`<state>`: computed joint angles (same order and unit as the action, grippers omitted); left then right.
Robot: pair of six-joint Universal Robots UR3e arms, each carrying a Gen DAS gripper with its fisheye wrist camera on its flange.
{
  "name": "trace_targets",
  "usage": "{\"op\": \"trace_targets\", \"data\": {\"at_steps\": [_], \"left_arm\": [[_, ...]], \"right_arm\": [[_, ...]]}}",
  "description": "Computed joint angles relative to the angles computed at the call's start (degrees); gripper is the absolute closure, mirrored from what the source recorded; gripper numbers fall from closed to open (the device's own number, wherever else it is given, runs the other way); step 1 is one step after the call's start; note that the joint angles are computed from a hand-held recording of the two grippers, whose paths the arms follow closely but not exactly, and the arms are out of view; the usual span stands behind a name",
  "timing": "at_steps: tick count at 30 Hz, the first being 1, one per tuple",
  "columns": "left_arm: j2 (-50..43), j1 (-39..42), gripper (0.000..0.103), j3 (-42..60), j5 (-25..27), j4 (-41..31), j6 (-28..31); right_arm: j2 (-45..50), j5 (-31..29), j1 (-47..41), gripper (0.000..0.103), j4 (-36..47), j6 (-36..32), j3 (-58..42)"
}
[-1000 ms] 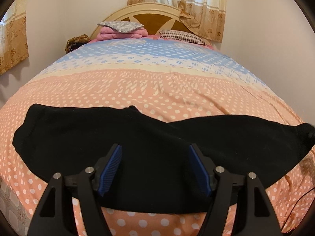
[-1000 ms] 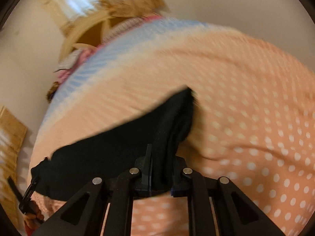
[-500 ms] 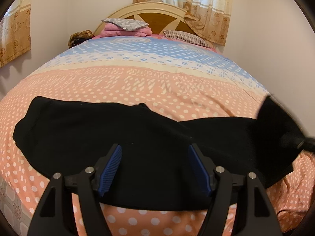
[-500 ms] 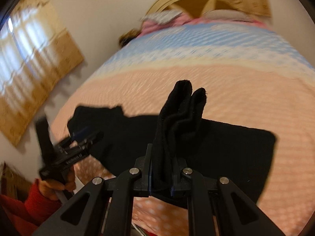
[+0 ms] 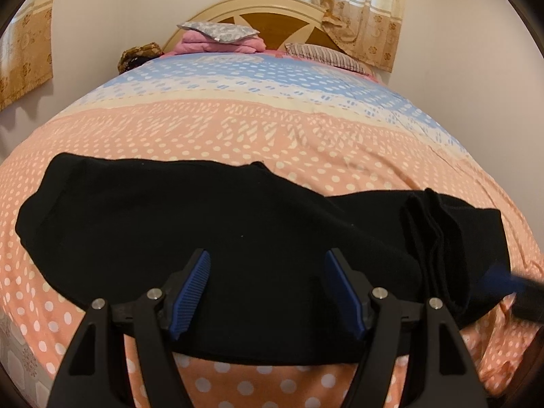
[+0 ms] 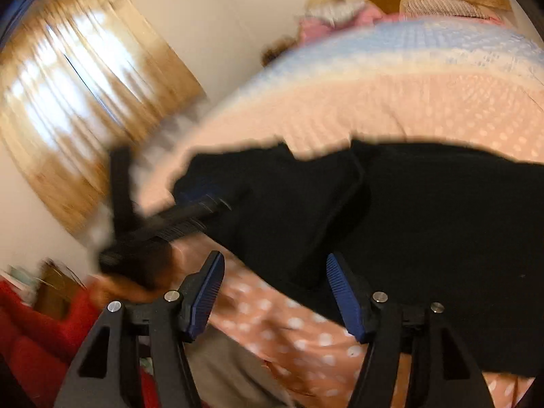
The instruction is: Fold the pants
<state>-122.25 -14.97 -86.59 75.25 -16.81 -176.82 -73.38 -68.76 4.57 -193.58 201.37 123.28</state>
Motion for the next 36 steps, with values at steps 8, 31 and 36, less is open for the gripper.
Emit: {"op": "trace_targets", "data": {"at_steps": [8,31,36], "left_arm": [[-0.8,-2.5,0.030,0.6,1.8,-0.1,2.0],[-15.4,-16.0,0.030,29.1,9.0,-10.7,-0.5],[-15.7,-13.1,0.024,25.8,4.9,-9.5,-3.7]], "right_arm": [[1.8,-12.3,-1.2,0.092,6.9,0.0,-6.9],[-19.5,-11.8,-20.0,0.092,6.6,-1.2,16.7],[-9.1,-4.2,-27.2,0.096,-4.2,3.1,18.4]]}}
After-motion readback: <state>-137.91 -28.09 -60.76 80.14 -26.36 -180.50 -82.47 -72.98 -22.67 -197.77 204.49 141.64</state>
